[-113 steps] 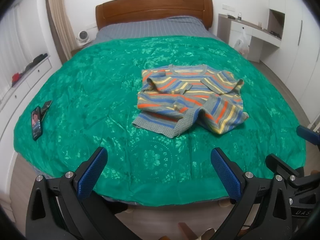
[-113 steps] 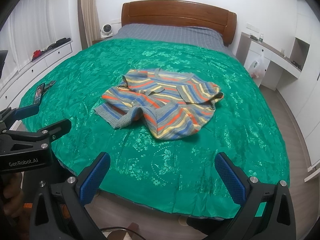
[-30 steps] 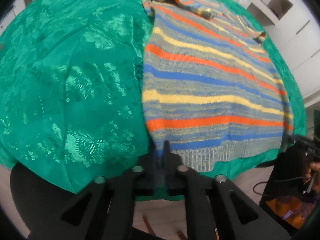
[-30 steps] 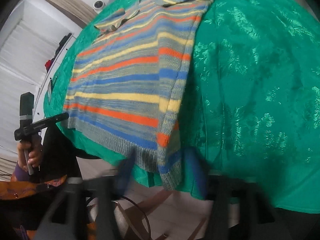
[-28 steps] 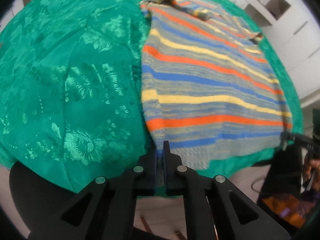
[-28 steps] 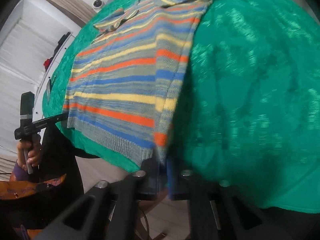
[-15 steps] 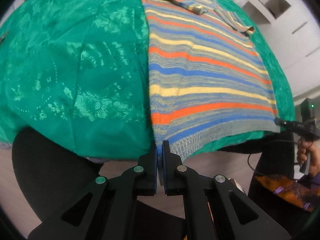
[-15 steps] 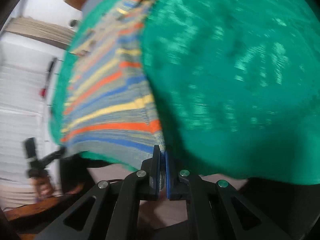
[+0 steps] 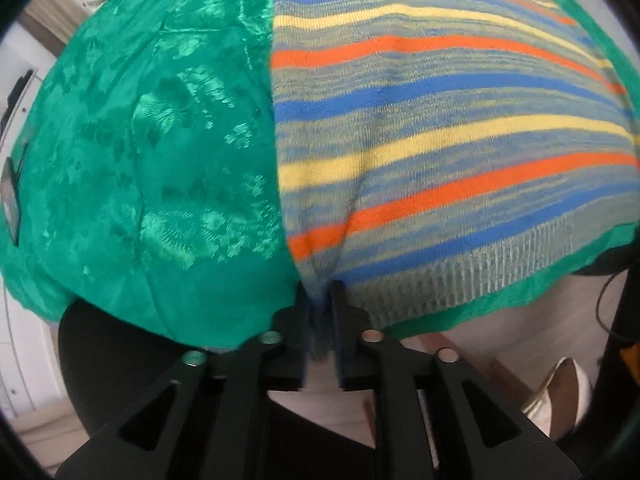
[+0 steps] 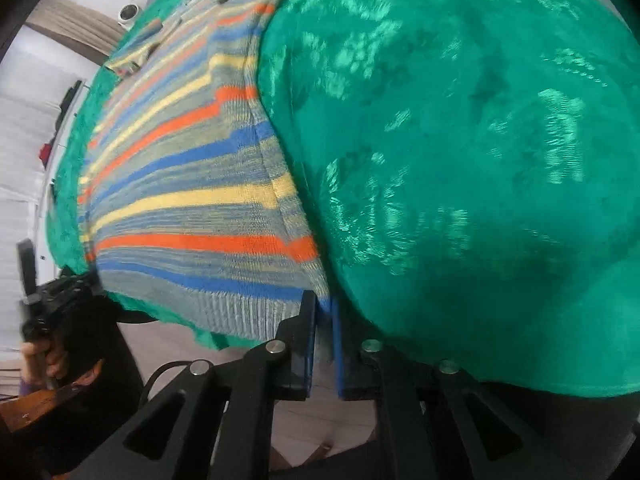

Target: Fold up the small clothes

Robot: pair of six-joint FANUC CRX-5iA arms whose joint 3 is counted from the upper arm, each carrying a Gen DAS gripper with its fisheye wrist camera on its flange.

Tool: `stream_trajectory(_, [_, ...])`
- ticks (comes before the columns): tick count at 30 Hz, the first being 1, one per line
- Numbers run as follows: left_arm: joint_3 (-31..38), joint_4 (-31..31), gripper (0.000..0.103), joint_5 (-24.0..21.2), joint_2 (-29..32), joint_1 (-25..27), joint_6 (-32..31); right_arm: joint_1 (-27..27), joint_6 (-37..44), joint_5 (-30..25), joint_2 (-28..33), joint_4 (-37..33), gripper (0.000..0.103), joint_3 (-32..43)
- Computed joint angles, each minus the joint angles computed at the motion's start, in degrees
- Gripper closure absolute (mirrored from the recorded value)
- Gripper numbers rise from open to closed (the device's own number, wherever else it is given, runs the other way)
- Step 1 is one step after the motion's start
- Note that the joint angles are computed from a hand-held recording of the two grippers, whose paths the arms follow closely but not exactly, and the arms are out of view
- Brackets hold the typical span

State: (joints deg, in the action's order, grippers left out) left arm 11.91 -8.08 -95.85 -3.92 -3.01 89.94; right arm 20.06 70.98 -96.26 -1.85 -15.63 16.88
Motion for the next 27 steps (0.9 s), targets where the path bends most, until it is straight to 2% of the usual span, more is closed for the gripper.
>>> stream_trajectory(1, [0.26,0.23,0.067,-0.45,-0.67,0.38,0.25,-0.09,0.2,-0.68,0.12,1.22,0.084,1.42])
stream_trajectory(2, [0.16,0.34,0.058,-0.53,-1.69,0.77,0.34,0.39,0.42,-1.3,0.16,3.37,0.082,3.07])
stream_trajectory(4, [0.97,-0.3,0.055,-0.48,-3.43,1.22,0.85,2.05,2.75,-1.56,1.08,9.58,0.076,7.43])
stream_trajectory(6, [2.76,-1.57,0.052,-0.6,-4.04,1.34,2.04,3.29,7.3,-0.81,2.94,15.89,0.063,11.77])
stream_trajectory(8, [4.86,-2.16,0.043,0.13,-4.27,2.22,4.31,5.66,12.32,1.43,6.3,21.42,0.042,16.81])
stream_trajectory(10, [6.69,-1.28,0.042,1.84,-4.02,3.59,7.31,7.12,18.16,3.52,11.26,23.1,0.036,23.18])
stream_trajectory(12, [7.39,0.13,0.041,4.29,-3.65,4.55,10.22,8.41,24.06,5.18,17.19,21.45,0.034,29.85])
stream_trajectory(15, [7.32,1.06,0.04,5.4,-3.65,4.69,13.22,9.84,30.09,5.51,27.09,16.93,0.034,39.72])
stream_trajectory(19, [5.77,1.28,0.039,5.74,-4.23,4.68,14.14,11.7,31.03,7.54,37.55,20.27,0.035,45.83])
stream_trajectory(20, [5.13,0.5,0.037,5.2,-4.72,4.0,14.87,11.33,30.05,5.07,41.4,20.32,0.045,50.29])
stream_trajectory(21, [4.76,0.4,0.037,4.51,-5.21,4.6,14.52,10.56,28.83,1.7,45.28,20.11,0.06,55.81])
stream_trajectory(22, [4.21,0.23,0.037,3.97,-5.53,5.02,14.62,9.63,27.31,0.3,47.17,19.45,0.084,59.16])
stream_trajectory(23, [3.26,0.37,0.037,3.81,-6.07,5.93,14.49,8.38,24.87,1.01,47.16,19.4,0.097,60.11])
stream_trajectory(27, [1.0,1.05,0.037,3.42,-7.38,8.36,15.14,3.38,19.51,6.7,41.92,22.71,0.097,55.63])
